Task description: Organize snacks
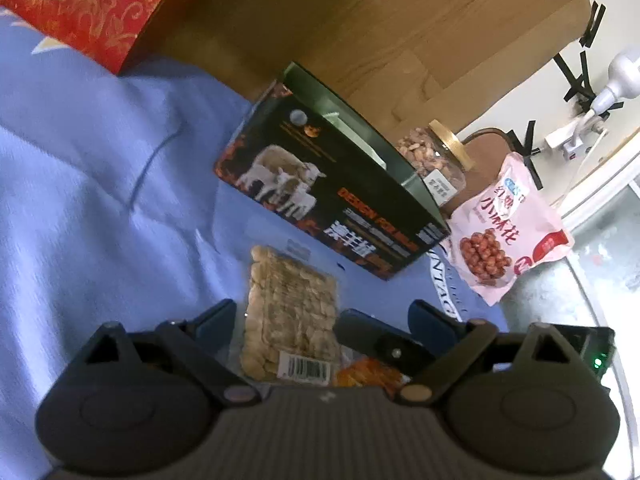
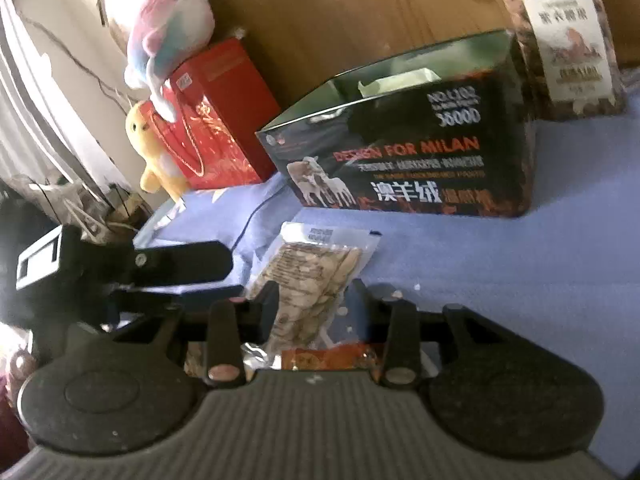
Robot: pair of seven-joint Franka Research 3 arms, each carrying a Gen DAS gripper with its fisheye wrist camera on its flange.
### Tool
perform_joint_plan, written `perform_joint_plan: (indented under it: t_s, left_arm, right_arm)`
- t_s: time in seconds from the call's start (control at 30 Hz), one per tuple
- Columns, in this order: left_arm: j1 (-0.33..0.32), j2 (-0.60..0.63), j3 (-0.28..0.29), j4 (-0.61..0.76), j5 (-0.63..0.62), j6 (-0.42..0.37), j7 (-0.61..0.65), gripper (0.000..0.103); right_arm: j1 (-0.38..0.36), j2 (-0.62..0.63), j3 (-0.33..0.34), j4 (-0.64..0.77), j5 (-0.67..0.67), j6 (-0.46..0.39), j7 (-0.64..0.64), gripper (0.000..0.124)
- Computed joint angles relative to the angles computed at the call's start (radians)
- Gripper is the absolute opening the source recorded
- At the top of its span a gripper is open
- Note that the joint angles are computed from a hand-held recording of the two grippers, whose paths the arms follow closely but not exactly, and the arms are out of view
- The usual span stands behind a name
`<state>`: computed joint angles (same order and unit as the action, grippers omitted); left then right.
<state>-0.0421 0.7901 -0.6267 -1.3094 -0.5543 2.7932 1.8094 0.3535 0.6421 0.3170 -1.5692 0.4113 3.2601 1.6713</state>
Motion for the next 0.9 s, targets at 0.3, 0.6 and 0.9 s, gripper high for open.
perform_joint_plan:
  t_s: [0.3, 0.6, 0.9]
  left_arm:
    - [0.068, 0.037, -0.104, -0.013, -0.16, -0.032, 0.081, 0.049]
    - [0.147, 0.031, -0.194, -0.046, -0.344, 0.011, 0.244, 0.018]
    - [0.206, 0.022, -0.229, -0.057, -0.574, -0.082, 0.389, 0.018]
  right_arm:
    - [-0.228, 0.04, 0.282, -0.039, -0.043, 0.029, -0.039, 0.037]
    - [-0.434, 0.16, 0.557, -0.085, -0.204, 0.196, -0.049, 0.039]
    - [-0.662, 0.433, 0.873, -0.1, -0.553, 0.171, 0.05, 0.052]
